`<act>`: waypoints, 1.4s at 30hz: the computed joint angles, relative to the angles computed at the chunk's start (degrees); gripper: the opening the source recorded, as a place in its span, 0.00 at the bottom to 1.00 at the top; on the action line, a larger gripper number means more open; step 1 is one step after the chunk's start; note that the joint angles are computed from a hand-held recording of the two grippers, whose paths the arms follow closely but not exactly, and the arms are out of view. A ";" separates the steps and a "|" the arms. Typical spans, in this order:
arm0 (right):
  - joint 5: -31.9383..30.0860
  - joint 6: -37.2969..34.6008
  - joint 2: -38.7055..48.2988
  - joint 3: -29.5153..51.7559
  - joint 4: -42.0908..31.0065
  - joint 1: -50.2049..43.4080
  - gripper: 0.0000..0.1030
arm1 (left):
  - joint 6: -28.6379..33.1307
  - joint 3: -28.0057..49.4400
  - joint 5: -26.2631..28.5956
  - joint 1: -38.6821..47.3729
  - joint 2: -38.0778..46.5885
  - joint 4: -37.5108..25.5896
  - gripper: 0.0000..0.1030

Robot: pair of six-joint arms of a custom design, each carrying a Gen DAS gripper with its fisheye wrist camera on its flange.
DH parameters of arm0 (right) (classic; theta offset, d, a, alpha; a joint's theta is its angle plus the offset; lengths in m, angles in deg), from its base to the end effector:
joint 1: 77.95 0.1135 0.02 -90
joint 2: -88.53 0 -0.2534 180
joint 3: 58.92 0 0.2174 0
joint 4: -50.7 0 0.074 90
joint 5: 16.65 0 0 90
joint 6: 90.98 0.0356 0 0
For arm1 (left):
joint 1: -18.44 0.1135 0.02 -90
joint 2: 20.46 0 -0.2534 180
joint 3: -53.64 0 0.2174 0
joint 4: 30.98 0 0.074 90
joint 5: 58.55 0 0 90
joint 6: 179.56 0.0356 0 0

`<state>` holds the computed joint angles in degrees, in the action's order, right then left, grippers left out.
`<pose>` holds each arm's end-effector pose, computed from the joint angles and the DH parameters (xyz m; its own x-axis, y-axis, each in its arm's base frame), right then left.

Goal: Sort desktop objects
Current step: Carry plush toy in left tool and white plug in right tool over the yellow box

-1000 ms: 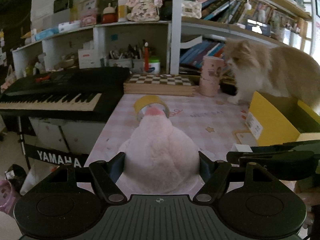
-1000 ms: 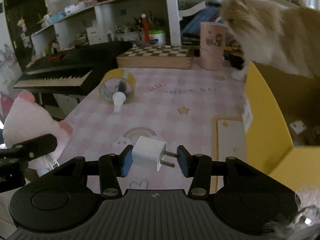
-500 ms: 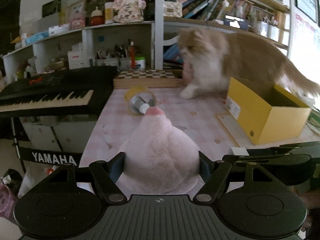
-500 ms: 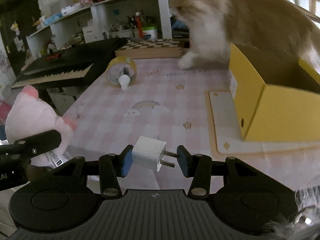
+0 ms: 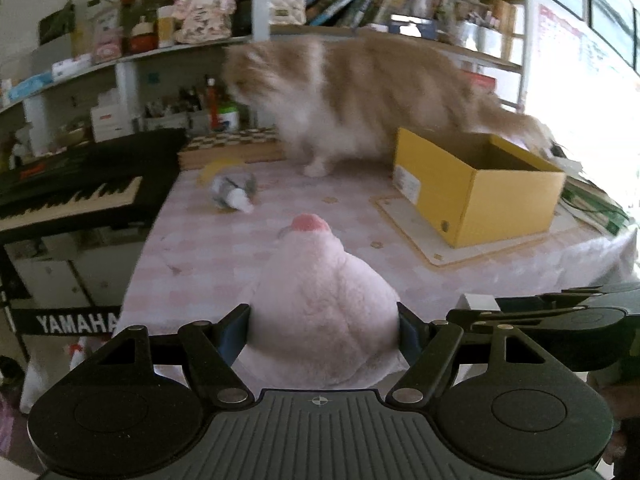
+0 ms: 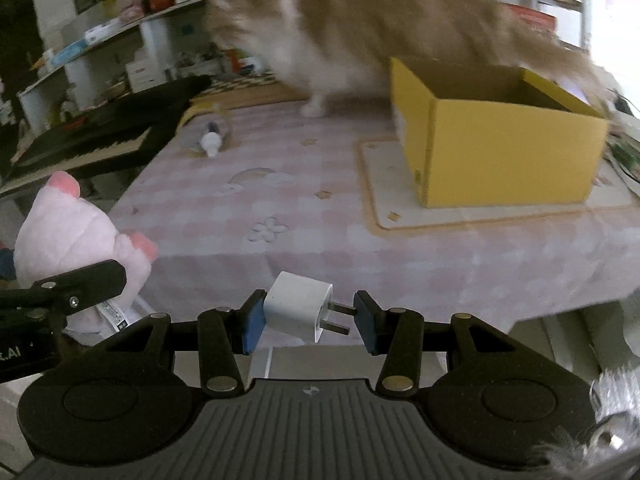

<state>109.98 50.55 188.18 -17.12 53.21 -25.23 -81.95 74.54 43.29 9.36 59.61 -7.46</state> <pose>0.1601 0.1753 0.0949 -0.6490 0.1848 -0.7380 0.1207 0.9828 0.1400 0.1728 -0.0350 0.1130 -0.5282 0.2157 -0.8213 0.3925 0.9197 -0.0109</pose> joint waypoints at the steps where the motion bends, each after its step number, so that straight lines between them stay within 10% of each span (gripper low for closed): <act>1: 0.62 1.42 -0.47 -0.58 -0.76 0.44 0.43 | -0.02 -0.10 -0.05 -0.79 0.11 0.10 0.73; 20: 6.76 20.30 -8.94 -7.94 -14.87 5.25 0.43 | -1.59 1.47 -2.78 -14.99 4.84 2.87 0.73; 42: -1.68 -0.49 -22.14 -19.27 -2.35 -16.46 0.43 | -5.69 14.23 -12.08 -29.05 13.45 2.43 0.73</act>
<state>108.30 50.06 166.04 -36.39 50.87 -41.69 -87.64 88.77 31.21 -19.69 73.05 -5.03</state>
